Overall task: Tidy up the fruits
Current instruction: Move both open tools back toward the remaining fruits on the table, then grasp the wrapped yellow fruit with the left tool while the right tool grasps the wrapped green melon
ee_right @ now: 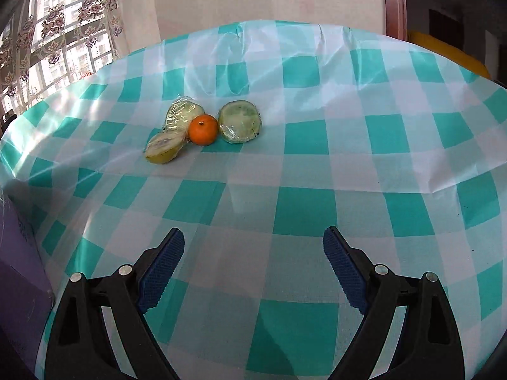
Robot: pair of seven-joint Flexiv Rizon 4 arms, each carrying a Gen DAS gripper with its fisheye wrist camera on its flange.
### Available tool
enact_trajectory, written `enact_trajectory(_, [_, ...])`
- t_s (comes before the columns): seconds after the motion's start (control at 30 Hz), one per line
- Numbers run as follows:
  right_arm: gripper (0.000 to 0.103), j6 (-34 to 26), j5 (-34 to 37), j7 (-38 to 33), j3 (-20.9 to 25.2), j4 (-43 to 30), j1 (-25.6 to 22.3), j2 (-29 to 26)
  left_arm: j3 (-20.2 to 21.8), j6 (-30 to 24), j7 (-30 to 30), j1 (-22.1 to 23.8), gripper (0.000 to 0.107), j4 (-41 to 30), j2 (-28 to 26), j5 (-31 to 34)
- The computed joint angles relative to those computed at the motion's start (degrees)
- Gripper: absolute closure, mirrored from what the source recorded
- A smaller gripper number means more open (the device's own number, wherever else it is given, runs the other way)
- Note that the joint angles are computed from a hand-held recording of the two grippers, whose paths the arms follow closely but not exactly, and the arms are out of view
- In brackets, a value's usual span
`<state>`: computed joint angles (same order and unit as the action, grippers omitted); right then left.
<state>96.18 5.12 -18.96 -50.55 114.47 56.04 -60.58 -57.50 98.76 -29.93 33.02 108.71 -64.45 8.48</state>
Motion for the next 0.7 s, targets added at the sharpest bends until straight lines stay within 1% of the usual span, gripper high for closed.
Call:
enact_trajectory(0.1, [0.017,-0.5,-1.8,-1.8,2.6,-1.5,-4.3,1.6,5.0,-4.7,-4.2,-8.3,0.006,-8.0,0.6,-6.9])
enact_trajectory(0.2, [0.017,0.6,-2.0,-2.4,6.0,-3.4,-9.3,2.8,9.9,-9.1,-7.3,-15.7,0.006,-16.2,-0.1,-14.2])
enact_trajectory(0.27, [0.017,0.8,-2.2,-2.7,7.1,-4.7,-11.6,2.8,13.6,-14.9,-10.3,-20.1,0.006,-22.5,-0.4,-20.1])
enact_trajectory(0.3, [0.017,0.7,-2.6,-3.1,7.7,-5.5,-12.8,2.8,15.2,-18.6,-11.9,-22.0,0.006,-25.9,-0.7,-23.0])
enact_trajectory(0.33, [0.017,0.5,-3.3,-3.7,8.3,-6.4,-14.1,2.9,15.3,-20.8,-12.6,-22.8,0.006,-28.5,-1.5,-25.1])
enact_trajectory(0.37, [0.017,0.3,-4.0,-4.3,9.2,-7.6,-15.5,2.9,15.3,-21.7,-12.8,-23.6,0.006,-30.9,-2.6,-26.8])
enact_trajectory(0.4, [0.017,0.0,-4.8,-4.9,10.2,-8.9,-17.0,2.9,16.9,-22.8,-14.0,-25.4,0.006,-33.7,-3.1,-28.4])
enact_trajectory(0.47, [0.017,-1.6,-6.4,-5.6,11.4,-11.6,-19.4,2.7,21.2,-27.5,-17.9,-29.0,0.006,-39.2,-3.7,-31.6])
enact_trajectory(0.53, [0.017,-3.1,-8.4,-6.2,13.1,-14.6,-22.0,2.5,24.9,-30.4,-20.4,-32.4,0.006,-44.6,-5.1,-33.4])
enact_trajectory(0.63, [0.017,-8.1,-12.9,-7.0,15.6,-19.6,-25.7,2.1,29.7,-30.9,-21.7,-37.0,0.006,-51.0,-7.0,-34.4])
enact_trajectory(0.7, [0.017,-11.1,-16.3,-7.8,17.4,-23.0,-28.0,1.7,34.1,-31.9,-23.5,-40.5,0.006,-55.9,-8.5,-34.6])
